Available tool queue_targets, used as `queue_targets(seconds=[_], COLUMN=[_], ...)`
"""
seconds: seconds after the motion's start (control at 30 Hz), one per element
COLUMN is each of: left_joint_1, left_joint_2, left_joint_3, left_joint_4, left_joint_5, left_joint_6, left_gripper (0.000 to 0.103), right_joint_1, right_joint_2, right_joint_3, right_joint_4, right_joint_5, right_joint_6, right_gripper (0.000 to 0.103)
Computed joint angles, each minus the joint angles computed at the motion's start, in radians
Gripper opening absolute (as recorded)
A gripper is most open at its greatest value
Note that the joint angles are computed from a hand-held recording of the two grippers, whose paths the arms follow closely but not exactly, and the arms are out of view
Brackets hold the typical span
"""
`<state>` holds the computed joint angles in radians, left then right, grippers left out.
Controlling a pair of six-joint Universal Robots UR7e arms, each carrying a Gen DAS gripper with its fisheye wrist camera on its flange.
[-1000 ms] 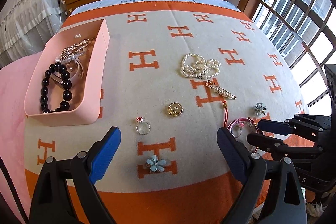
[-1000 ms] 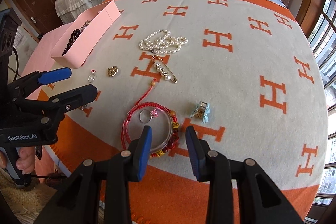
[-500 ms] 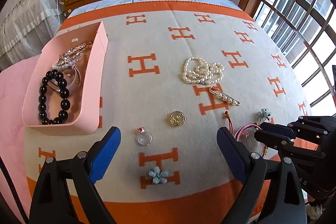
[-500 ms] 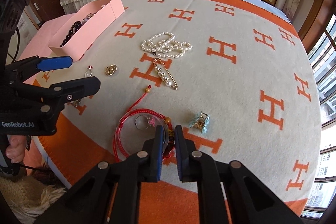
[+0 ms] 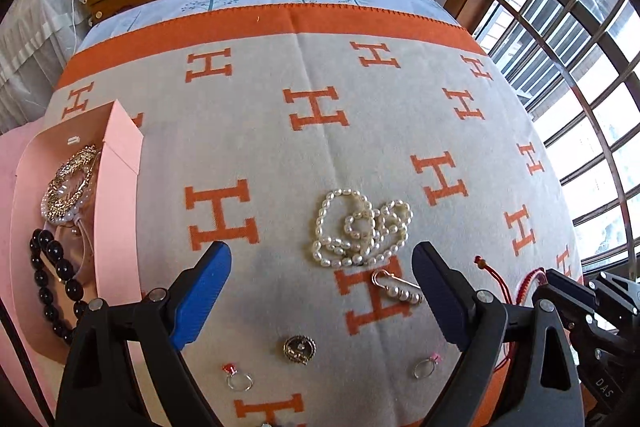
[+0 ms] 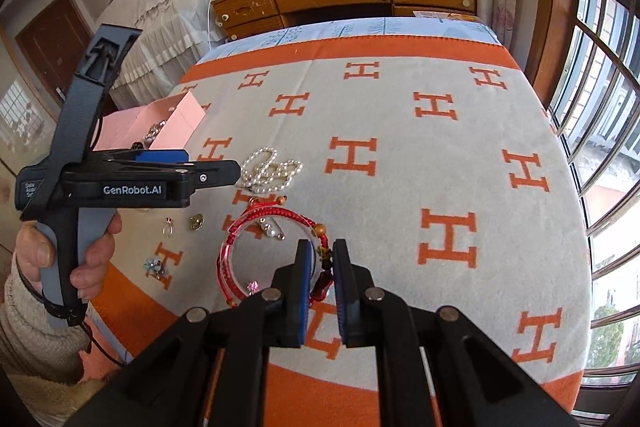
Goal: Organize jewelry
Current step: 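Grasp the pearl necklace with the left tool while the right tool carries the red bracelet to the box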
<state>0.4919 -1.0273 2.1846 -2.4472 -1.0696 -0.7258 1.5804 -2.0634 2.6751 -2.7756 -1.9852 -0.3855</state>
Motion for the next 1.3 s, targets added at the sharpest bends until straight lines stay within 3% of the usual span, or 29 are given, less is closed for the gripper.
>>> queue_targets(seconds=[0.17, 0.27, 0.4, 0.77, 0.83, 0.87, 0.9, 1.07, 1.3], left_joint_1=[0.049, 0.048, 0.054, 0.057, 0.059, 0.059, 0.068, 0.080, 0.029], left_joint_2=[0.034, 0.059, 0.094, 0.158, 0.159, 0.163, 0.165, 0.129, 0.016], left_joint_3=[-0.050, -0.074, -0.113, -0.165, -0.178, -0.190, -0.196, -0.165, -0.098], left_joint_4=[-0.003, 0.022, 0.092, 0.150, 0.167, 0.196, 0.187, 0.152, 0.118], left_joint_5=[-0.061, -0.059, -0.054, -0.036, -0.047, -0.039, -0.058, -0.085, -0.058], left_joint_6=[0.010, 0.015, 0.001, -0.006, -0.016, -0.033, -0.033, -0.060, -0.078], left_gripper=[0.085, 0.083, 0.063, 0.060, 0.037, 0.018, 0.012, 0.003, 0.003], right_joint_1=[-0.043, -0.066, -0.093, -0.146, -0.150, -0.153, -0.157, -0.159, -0.113], right_joint_2=[-0.033, -0.049, -0.075, -0.137, -0.143, -0.148, -0.152, -0.178, -0.182], right_joint_3=[-0.001, 0.000, 0.001, 0.009, 0.010, 0.011, 0.012, 0.014, 0.012], right_joint_4=[0.019, 0.030, 0.046, 0.087, 0.091, 0.092, 0.093, 0.106, 0.101], right_joint_5=[0.046, 0.067, 0.093, 0.142, 0.146, 0.148, 0.151, 0.157, 0.138], right_joint_6=[-0.011, -0.021, -0.032, -0.054, -0.053, -0.053, -0.054, -0.053, -0.039], right_gripper=[0.011, 0.010, 0.010, 0.011, 0.011, 0.011, 0.011, 0.011, 0.011])
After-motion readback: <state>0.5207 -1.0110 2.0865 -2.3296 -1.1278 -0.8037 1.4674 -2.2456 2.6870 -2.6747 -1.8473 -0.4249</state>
